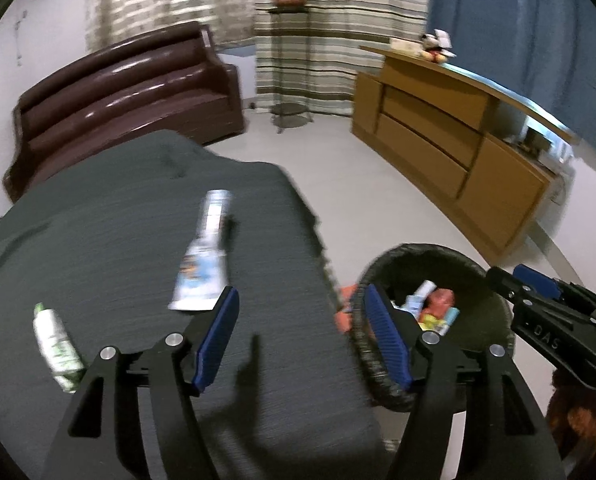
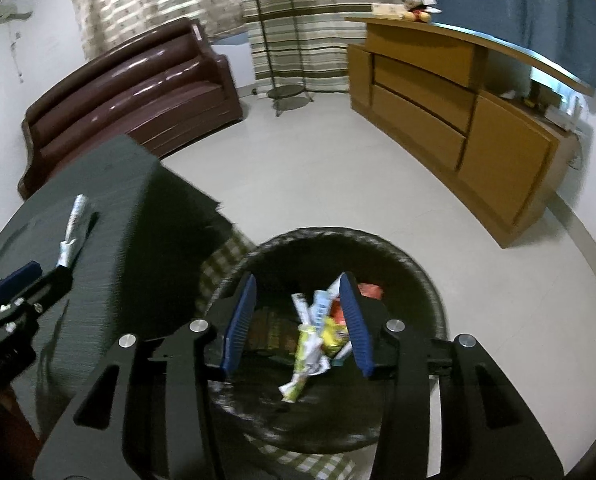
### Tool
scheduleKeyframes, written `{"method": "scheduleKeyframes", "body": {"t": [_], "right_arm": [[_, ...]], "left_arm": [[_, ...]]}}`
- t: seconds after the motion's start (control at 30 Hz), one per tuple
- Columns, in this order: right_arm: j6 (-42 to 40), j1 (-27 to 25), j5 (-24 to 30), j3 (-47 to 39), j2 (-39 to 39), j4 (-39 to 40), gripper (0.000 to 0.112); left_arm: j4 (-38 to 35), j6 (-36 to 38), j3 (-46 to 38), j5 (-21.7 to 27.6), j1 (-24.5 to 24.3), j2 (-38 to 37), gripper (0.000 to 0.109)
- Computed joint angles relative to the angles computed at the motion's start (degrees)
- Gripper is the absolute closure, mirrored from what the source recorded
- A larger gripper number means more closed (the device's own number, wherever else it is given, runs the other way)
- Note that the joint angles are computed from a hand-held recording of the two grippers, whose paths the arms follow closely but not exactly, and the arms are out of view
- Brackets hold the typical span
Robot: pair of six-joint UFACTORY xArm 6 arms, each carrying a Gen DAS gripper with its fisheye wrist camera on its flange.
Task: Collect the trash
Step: 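Move both grippers from the bin back over the remaining items on the table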
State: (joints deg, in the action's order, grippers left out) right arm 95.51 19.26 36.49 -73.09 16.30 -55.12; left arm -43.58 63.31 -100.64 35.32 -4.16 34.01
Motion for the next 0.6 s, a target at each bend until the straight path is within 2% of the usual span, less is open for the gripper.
{"method": "scheduleKeyframes", "body": {"t": [0.33,0.6], "right_arm": [[-9.2,2.1,-2.3,-12.4,8.8,4.3,0.069],[-15.3,3.6,-2.1,-20.8,14.7,8.4,0.069]], "left_arm": [[5.0,-9.2,-7.1,-1.4,5.4,4.2,0.041],[13.9,-21.4,-17.4,-0.1,9.3,11.6,0.041]]}}
